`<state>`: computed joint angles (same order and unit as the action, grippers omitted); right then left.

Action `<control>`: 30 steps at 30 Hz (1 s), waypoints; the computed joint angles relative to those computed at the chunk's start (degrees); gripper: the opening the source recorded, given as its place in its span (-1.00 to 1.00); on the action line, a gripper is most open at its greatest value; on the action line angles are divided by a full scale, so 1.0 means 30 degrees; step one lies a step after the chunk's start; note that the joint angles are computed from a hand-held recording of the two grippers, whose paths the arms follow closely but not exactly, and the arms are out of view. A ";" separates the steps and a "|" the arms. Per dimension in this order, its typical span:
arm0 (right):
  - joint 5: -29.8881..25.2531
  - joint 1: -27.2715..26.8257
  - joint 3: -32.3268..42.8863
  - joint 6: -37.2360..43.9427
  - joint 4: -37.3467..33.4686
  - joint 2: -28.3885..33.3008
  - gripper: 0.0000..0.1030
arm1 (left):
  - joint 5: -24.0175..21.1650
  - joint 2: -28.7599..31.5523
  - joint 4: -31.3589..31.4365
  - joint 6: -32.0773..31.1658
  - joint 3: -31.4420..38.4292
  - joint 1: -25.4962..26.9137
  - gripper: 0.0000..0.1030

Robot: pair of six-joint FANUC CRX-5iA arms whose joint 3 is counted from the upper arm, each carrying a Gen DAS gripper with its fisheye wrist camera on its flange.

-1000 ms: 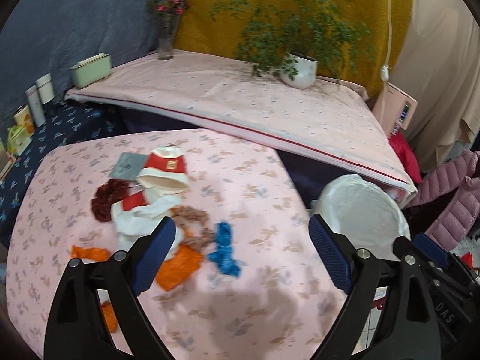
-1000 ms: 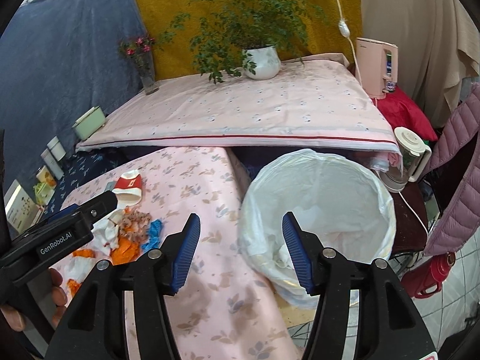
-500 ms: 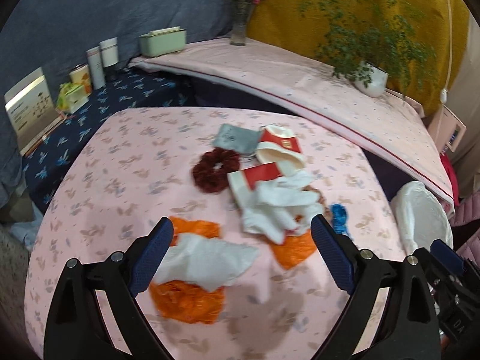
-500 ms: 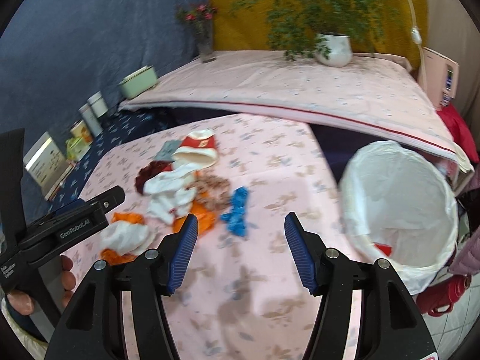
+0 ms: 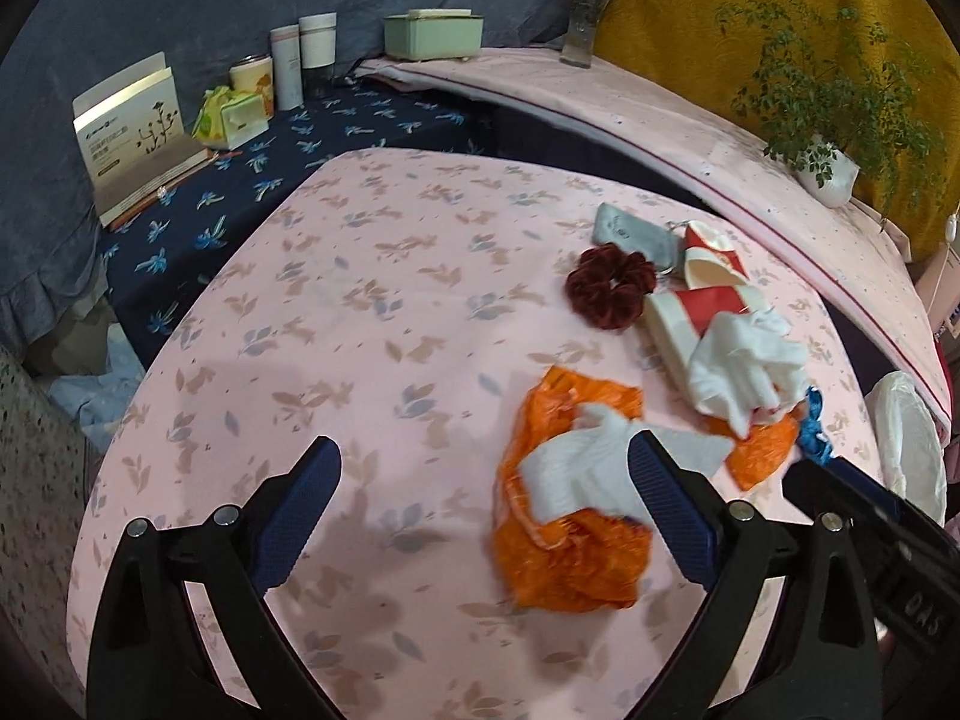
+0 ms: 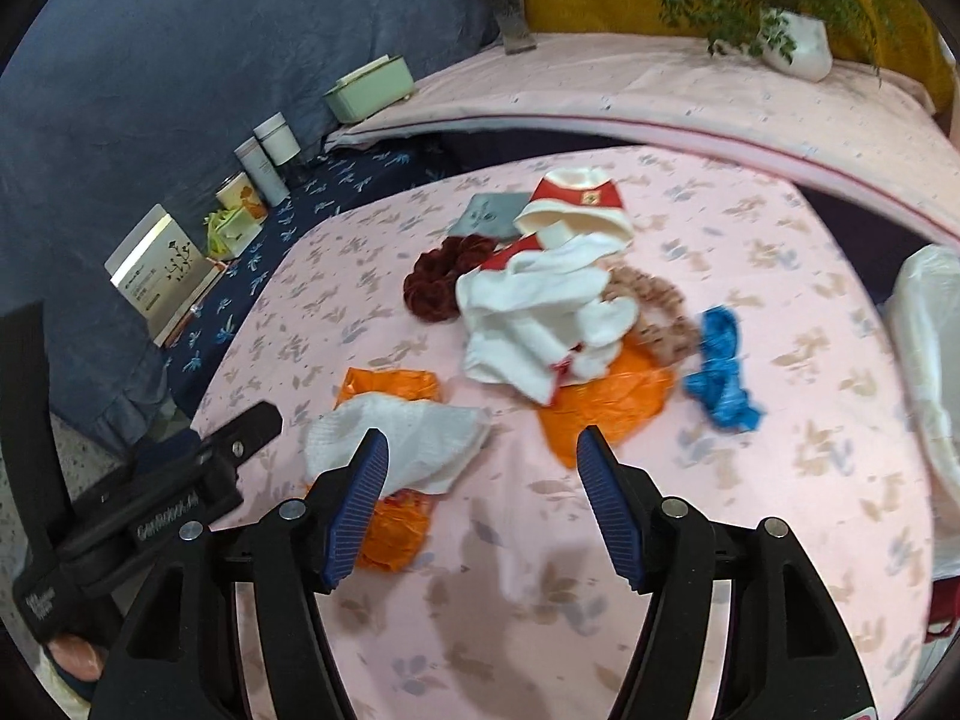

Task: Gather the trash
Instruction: 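Return the right tool to the pile and grasp the white tissue, then grasp the orange plastic bag with the left tool while the right tool lifts the tissue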

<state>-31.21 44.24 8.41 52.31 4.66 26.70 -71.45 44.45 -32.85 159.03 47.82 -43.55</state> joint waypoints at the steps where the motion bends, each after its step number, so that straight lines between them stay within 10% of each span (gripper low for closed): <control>1: -0.0273 -0.0027 0.0463 0.0173 -0.0328 0.0334 0.23 | 0.0198 -0.0202 0.0060 0.0102 -0.0448 0.0045 0.79; 12: -0.2195 -0.0256 0.3618 0.0996 -0.2500 0.2776 0.13 | 0.1302 -0.1235 0.0572 0.0815 -0.3013 0.0602 0.79; 18: -0.2753 -0.0372 0.4395 0.2147 -0.3480 0.3285 -0.87 | 0.1940 -0.1257 0.0974 0.0530 -0.3303 0.0702 0.79; 30: 0.0843 -0.0422 0.0639 -0.0984 0.0421 0.0438 -0.92 | 0.3232 0.0286 0.3113 -0.1729 -0.1562 0.0796 0.79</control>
